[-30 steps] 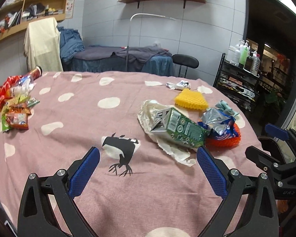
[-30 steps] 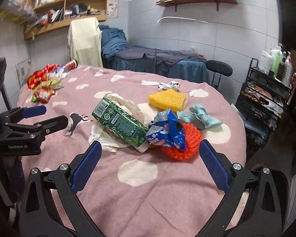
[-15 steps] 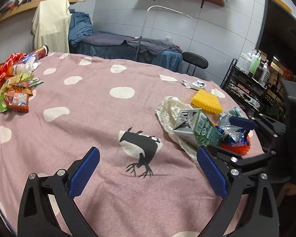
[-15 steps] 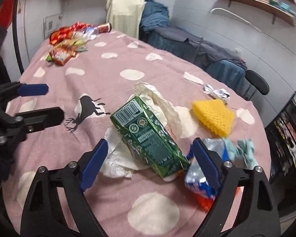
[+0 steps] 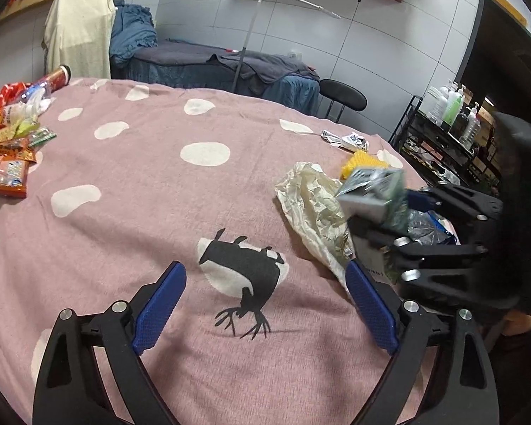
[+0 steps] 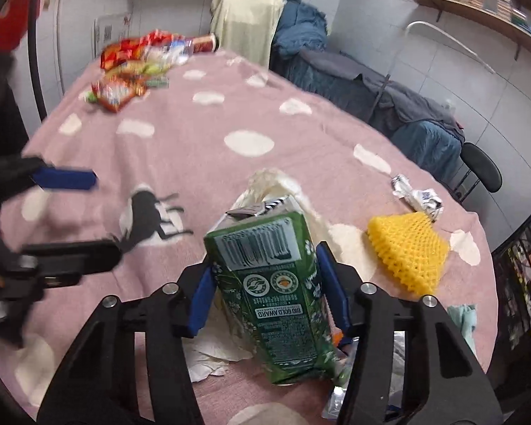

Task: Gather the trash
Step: 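Grasp the green juice carton with the right tool while the left tool grasps crumpled plastic, then carry the carton to the bin and release it with the right tool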

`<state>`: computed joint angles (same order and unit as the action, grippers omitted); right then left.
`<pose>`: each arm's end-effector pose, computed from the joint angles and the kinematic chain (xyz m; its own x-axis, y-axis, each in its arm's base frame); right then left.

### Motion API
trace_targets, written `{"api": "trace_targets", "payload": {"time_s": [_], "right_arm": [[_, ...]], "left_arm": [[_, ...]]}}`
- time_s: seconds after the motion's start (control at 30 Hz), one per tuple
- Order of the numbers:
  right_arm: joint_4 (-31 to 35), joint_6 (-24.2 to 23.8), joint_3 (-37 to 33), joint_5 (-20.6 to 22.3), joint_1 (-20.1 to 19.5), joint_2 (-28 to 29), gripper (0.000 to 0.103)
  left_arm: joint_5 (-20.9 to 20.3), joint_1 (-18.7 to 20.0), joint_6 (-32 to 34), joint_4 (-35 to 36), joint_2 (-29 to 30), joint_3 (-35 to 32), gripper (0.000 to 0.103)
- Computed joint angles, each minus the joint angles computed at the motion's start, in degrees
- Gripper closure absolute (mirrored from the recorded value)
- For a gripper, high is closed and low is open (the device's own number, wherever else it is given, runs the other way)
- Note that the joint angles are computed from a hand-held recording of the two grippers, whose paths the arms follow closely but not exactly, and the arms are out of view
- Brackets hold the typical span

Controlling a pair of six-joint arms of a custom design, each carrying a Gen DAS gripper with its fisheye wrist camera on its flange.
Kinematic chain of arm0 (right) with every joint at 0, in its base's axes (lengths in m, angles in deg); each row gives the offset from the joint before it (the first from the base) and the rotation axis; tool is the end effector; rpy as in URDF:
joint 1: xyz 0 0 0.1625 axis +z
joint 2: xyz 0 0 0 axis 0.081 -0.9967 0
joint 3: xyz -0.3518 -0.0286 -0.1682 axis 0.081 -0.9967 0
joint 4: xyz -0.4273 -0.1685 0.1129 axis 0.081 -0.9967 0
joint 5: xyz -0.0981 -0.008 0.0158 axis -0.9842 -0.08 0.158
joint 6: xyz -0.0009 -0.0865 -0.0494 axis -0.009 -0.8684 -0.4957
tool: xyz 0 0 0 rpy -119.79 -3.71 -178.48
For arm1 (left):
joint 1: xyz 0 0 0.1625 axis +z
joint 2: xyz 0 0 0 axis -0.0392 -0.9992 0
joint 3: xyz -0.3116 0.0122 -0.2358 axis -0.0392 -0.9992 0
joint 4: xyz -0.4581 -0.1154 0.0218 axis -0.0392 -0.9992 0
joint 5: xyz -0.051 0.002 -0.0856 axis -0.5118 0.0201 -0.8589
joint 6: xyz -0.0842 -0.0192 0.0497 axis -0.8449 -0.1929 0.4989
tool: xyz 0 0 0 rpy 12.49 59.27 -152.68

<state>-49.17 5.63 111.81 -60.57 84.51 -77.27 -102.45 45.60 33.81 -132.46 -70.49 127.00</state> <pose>0.1203 -0.8011 0.2625 -0.2184 -0.8918 0.3961 -0.9757 0.2071 -0.0715 -0.3576 -0.6446 -0.0006 -0.8234 -0.3317 -0.4605 0.2047 0.5833 -0.7861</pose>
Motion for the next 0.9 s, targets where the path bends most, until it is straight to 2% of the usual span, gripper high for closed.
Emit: {"api": "trace_targets", "payload": {"time_s": [0.2, 0.37, 0.5, 0.6, 0.63, 0.67, 0.7, 0.73, 0.9], "right_arm": [[2.53, 9.88, -1.8, 9.36, -1.6, -3.1, 0.052], [2.36, 14.09, -0.72, 12.66, -2.96, -6.06, 0.052], [1.17, 15.48, 1.85, 13.69, -4.13, -8.87, 0.051], [1.03, 16.13, 3.59, 14.62, -5.12, -10.83, 0.051], [0.72, 16.43, 4.14, 14.85, -5.46, -11.44, 0.051], [0.34, 16.57, 4.54, 14.91, -5.61, -11.79, 0.051], [-0.48, 16.76, 5.32, 15.12, -5.95, -12.46, 0.051], [-0.86, 16.87, 5.92, 15.46, -6.33, -13.07, 0.051], [-1.91, 18.53, 7.15, 16.47, -7.79, -14.67, 0.051]], "left_arm": [[-7.04, 2.66, 3.96, 0.21, 1.93, -5.46, 0.023], [-12.46, 5.29, 2.62, 12.61, 5.0, -14.12, 0.028], [-15.69, 6.76, 3.62, 17.43, 7.87, -19.98, 0.035], [-13.66, 6.56, 3.39, 21.05, 9.71, -23.1, 0.047], [-13.81, 6.44, 3.93, 20.95, 9.87, -23.31, 0.057], [-14.73, 6.43, 4.33, 20.19, 9.71, -23.0, 0.072], [-16.01, 6.56, 4.67, 19.49, 9.69, -22.99, 0.077], [-17.19, 6.61, 4.83, 18.45, 9.53, -22.53, 0.08], [-15.49, 5.5, 5.16, 13.47, 9.13, -19.98, 0.086]]}}
